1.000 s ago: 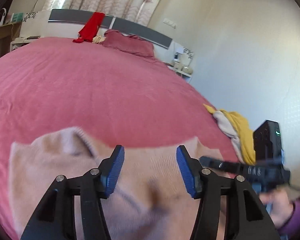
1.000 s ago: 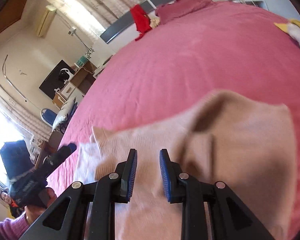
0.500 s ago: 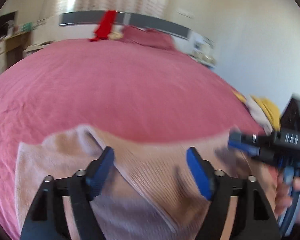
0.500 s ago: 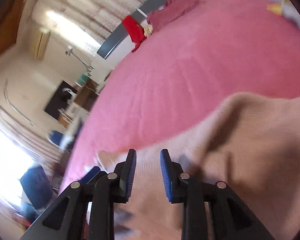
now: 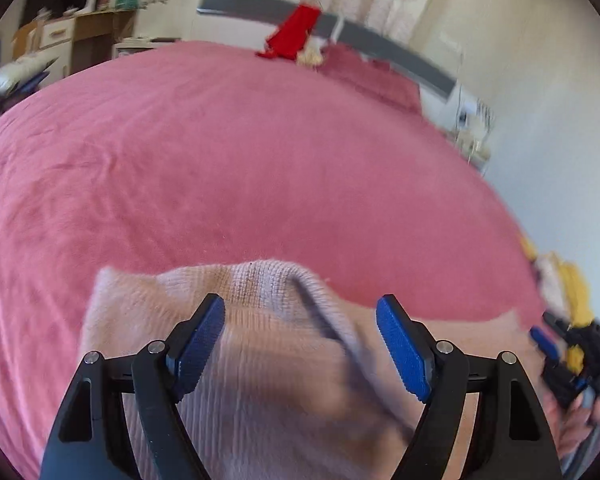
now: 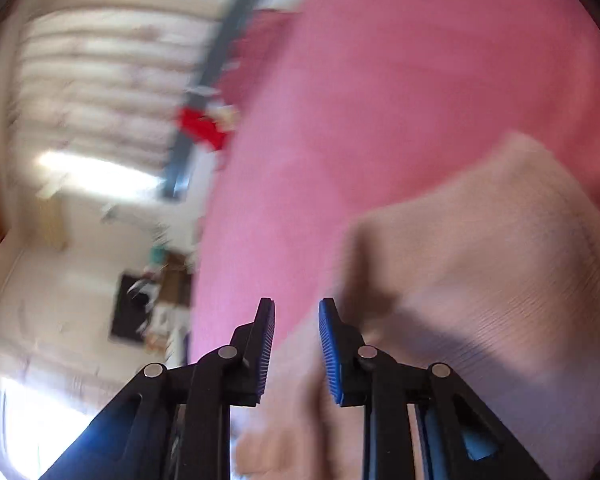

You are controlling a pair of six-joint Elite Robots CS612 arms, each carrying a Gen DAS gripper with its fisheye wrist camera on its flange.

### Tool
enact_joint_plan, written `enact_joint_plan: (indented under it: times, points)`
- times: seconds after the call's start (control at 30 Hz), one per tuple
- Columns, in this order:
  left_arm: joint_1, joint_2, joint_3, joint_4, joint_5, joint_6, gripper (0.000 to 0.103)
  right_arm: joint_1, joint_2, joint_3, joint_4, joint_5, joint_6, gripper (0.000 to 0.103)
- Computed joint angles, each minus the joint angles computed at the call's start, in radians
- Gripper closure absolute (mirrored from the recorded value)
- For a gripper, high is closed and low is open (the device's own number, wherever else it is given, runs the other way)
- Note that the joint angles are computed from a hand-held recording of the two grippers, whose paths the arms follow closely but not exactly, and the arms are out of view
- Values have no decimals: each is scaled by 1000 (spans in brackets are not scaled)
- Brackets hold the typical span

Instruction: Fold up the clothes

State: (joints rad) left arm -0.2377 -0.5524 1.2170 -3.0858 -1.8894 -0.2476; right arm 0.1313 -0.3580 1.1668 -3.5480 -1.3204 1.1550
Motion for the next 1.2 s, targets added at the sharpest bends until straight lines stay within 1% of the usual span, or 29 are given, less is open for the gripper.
enact_joint_plan:
  times: [0.03,0.07,0.1,0.13,0.17,0.2,0.23,0.27,0.3,0.33,0.37,0.4,0.43,0.5,0.53,0.6,0.67,0.7,0.73,0.77,0.8,0.83,0.9,0.93,1.0,1.03,1.07,1.13,1.2]
  points:
    - [2,-4,16,-19,-4,-23,21,4,3,-10,-10,33,-25,79]
    - [3,-9,26,5,-2,-28,21,7,9,-27,-3,71,-45,78]
    - [3,-9,28,70,17,-6,21,12,16,-41,38,88,-55,78]
    - [2,-11,23,154,36,18,22,17,18,-56,107,109,-71,79]
    - [2,-17,26,196,46,32,25,19,16,-56,184,106,-70,80]
    - [10,-35,44,196,33,37,25,20,24,-54,219,132,-43,86]
    - [18,-48,70,154,22,34,25,18,22,-41,213,149,-16,93]
    - [27,-65,98,119,5,30,25,18,9,-12,164,140,20,84]
    - [40,-85,138,73,-22,21,24,17,-6,29,74,136,32,75]
    - [53,-102,173,34,-42,8,23,16,-18,66,-25,131,46,74]
    - [64,-114,203,8,-45,-10,23,12,-34,105,-87,148,37,74]
    - [76,-126,237,-24,-49,-34,23,13,-54,142,-106,151,16,74]
    - [90,-138,280,-59,-55,-68,23,10,-89,204,-113,156,-25,73]
    - [115,-157,339,-70,-69,-104,23,7,-152,319,-114,161,-95,72]
    - [130,-164,366,-60,-82,-115,23,9,-179,369,-105,159,-129,72]
    - [145,-184,419,-38,-90,-100,23,8,-240,486,-88,150,-195,71]
    - [150,-208,468,5,-71,-62,23,9,-290,567,-26,126,-249,71]
    - [152,-217,482,27,-85,-54,23,14,-318,629,-12,99,-279,71]
    - [162,-223,490,33,-120,-62,23,16,-341,665,19,71,-309,71]
    - [166,-225,495,17,-138,-64,22,19,-361,695,57,35,-336,71]
    - [170,-226,496,16,-156,-54,22,15,-374,733,58,16,-347,71]
    - [171,-229,495,35,-165,-33,22,13,-380,750,72,11,-350,71]
    - [158,-239,476,149,-136,54,22,-1,-372,771,61,69,-362,71]
    - [151,-243,470,190,-120,94,22,-1,-370,770,69,79,-381,71]
    - [140,-250,474,207,-99,158,20,4,-382,766,133,60,-445,71]
    - [135,-252,473,224,-92,181,20,7,-379,759,156,27,-455,71]
    - [130,-255,475,228,-75,190,20,6,-379,761,154,6,-433,71]
    - [117,-259,479,232,-37,211,19,-3,-360,744,131,41,-373,71]
    - [104,-261,481,233,1,229,19,16,-350,686,156,97,-420,71]
